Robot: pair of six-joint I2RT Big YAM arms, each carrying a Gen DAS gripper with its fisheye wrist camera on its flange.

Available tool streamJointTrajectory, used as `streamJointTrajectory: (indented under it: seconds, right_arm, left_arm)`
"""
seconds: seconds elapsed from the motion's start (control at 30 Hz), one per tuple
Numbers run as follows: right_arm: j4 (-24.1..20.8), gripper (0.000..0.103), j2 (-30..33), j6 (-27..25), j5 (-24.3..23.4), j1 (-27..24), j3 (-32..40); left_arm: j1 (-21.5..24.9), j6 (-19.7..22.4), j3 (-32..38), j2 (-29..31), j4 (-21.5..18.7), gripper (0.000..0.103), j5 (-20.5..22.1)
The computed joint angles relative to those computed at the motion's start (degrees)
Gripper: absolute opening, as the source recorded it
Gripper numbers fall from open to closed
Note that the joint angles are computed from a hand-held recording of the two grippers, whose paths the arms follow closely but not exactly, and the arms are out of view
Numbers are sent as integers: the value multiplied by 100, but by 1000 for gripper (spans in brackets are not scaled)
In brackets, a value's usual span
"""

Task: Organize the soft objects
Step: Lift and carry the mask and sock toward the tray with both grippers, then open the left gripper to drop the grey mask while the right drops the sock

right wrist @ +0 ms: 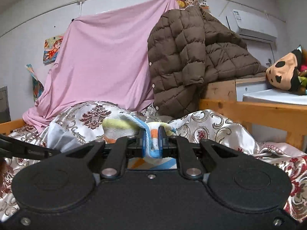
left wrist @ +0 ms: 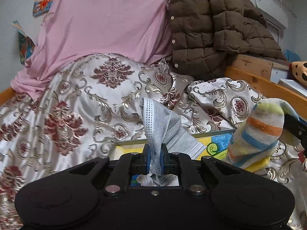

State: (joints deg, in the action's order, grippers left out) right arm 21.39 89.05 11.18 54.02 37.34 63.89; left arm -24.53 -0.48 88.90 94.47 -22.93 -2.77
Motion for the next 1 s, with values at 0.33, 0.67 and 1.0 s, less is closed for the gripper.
streamJointTrajectory:
  seconds: [0.33,0.67,1.0]
  right_arm:
    - [-1114,7,127,1566,-1242,-552,92]
    - [-1813,16,422,2227,-1603,-723,285]
    - [-1901,46,185,2306,-1591,-721,130]
  left_arm:
    - [-161,-405,336,612,-361,10,-11]
    - [-267,-485,539,796,-727,14,-163]
    - [-192,-583,288,651,-483,26,202]
